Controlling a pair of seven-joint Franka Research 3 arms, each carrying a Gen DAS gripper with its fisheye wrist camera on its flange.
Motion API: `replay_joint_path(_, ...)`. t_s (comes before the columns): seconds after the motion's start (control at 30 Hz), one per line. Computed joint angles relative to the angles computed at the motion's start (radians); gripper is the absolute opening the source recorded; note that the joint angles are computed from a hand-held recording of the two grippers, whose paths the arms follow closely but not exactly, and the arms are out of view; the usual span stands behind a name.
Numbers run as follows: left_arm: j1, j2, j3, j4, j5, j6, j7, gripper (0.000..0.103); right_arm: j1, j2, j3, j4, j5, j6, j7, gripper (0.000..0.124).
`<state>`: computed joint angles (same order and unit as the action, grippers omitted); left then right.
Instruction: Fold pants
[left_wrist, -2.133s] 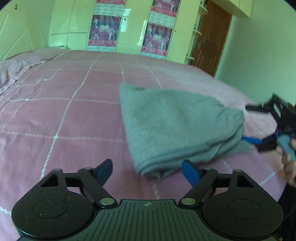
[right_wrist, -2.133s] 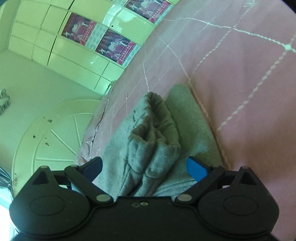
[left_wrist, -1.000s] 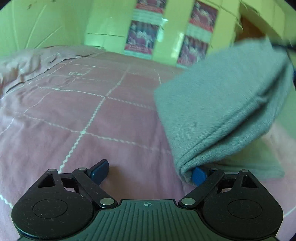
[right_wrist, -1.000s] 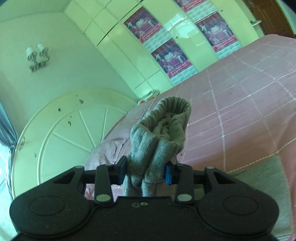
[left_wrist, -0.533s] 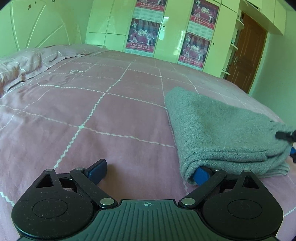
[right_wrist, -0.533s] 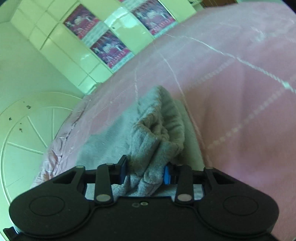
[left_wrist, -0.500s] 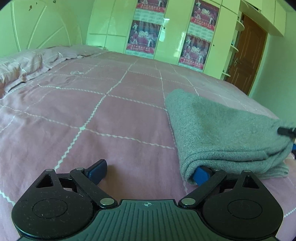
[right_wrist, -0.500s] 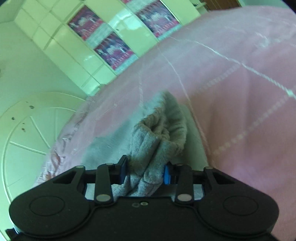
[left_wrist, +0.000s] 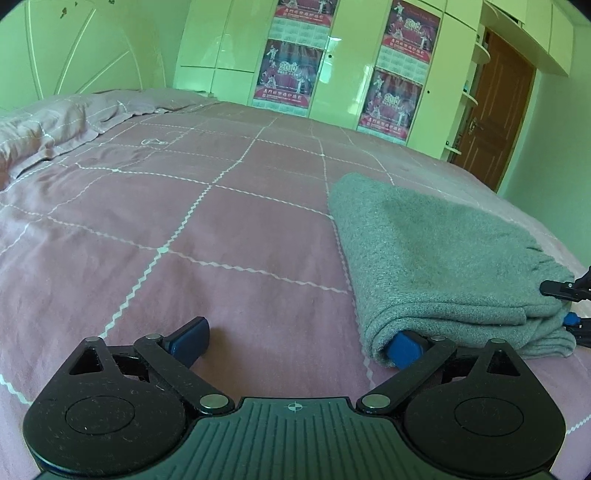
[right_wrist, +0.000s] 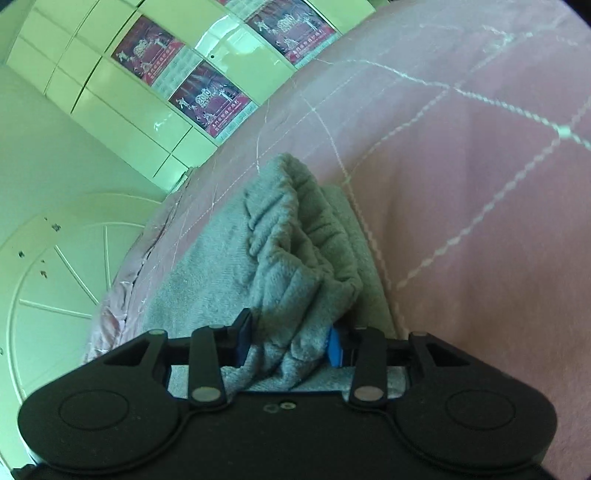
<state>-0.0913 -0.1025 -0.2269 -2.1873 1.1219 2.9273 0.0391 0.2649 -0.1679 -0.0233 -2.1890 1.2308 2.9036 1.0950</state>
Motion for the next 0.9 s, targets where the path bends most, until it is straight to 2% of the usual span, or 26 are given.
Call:
replay_joint_path(0.1,0.003,-0.001,0.001,-0.001,0.015,0.002,-0.014,0.098,0.034,-0.034,-0.018,-0.006,0.159,0.023,-0.148,0.031)
replay_joint_path(0.13,0.0,0.004,0.005,-0.002,-0.011,0.004,0.013,0.098,0.025,-0.031,-0.008,-0.009,0.133,0.026,-0.115,0.031)
replay_joint_path(0.17,-0.005,0.008,0.007,-0.003,-0.04,0.003,0.048,0.099,-0.017,-0.022,0.021,-0.022,0.049,0.009,-0.012,0.031)
replay_joint_path(0.2,-0.007,0.01,0.007,-0.001,-0.049,-0.002,0.066,0.1,-0.027,-0.006,0.016,-0.024,0.036,-0.023,0.03,0.031)
replay_joint_path(0.23,-0.01,0.009,0.006,-0.001,-0.061,-0.006,0.081,0.1,-0.001,-0.004,-0.017,-0.023,0.081,-0.036,0.001,0.03)
replay_joint_path(0.3,-0.016,-0.006,0.013,-0.014,-0.124,-0.001,0.131,0.1,-0.017,-0.026,-0.013,-0.022,0.039,-0.063,0.046,0.036)
replay_joint_path(0.33,-0.02,-0.021,0.022,-0.032,-0.179,0.022,0.171,0.1,-0.022,-0.041,-0.003,-0.025,0.006,-0.04,0.07,0.046)
replay_joint_path(0.37,-0.018,-0.038,0.028,-0.052,-0.216,0.05,0.195,0.1,-0.026,-0.063,0.006,-0.04,-0.036,-0.013,0.096,0.048)
replay_joint_path(0.43,0.022,-0.074,0.007,-0.08,-0.188,0.091,0.157,0.1,-0.028,-0.117,0.037,-0.094,-0.134,0.108,0.129,0.05)
replay_joint_path(0.47,0.058,-0.089,-0.015,-0.084,-0.137,0.11,0.106,0.1,0.002,-0.116,0.025,-0.09,-0.115,0.165,0.076,0.05)
replay_joint_path(0.5,0.123,-0.105,-0.059,-0.078,-0.024,0.126,-0.015,0.1,0.038,-0.123,0.003,-0.088,-0.093,0.211,0.035,0.051)
replay_joint_path(0.53,0.179,-0.116,-0.096,-0.062,0.092,0.125,-0.147,0.1,0.109,-0.12,-0.051,-0.066,0.0,0.243,-0.072,0.054)
replay_joint_path(0.57,0.203,-0.115,-0.109,-0.042,0.171,0.117,-0.24,0.1,0.174,-0.108,-0.113,-0.021,0.11,0.223,-0.197,0.055)
replay_joint_path(0.6,0.205,-0.101,-0.102,-0.02,0.208,0.115,-0.281,0.1,0.204,-0.081,-0.145,0.023,0.156,0.186,-0.252,0.059)
replay_joint_path(0.67,0.186,-0.049,-0.077,0.032,0.197,0.087,-0.258,0.1,0.172,-0.007,-0.117,0.096,0.079,0.124,-0.196,0.059)
replay_joint_path(0.73,0.157,0.006,-0.046,0.079,0.127,0.054,-0.18,0.101,0.146,0.085,-0.094,0.197,0.025,0.033,-0.144,0.059)
replay_joint_path(0.87,0.115,0.076,0.007,0.15,0.068,-0.032,-0.153,0.101,0.108,0.214,-0.044,0.35,0.089,-0.08,-0.045,0.055)
replay_joint_path(0.9,0.097,0.087,0.014,0.171,0.039,-0.114,-0.12,0.102,0.098,0.24,-0.028,0.379,0.115,-0.093,-0.043,0.055)
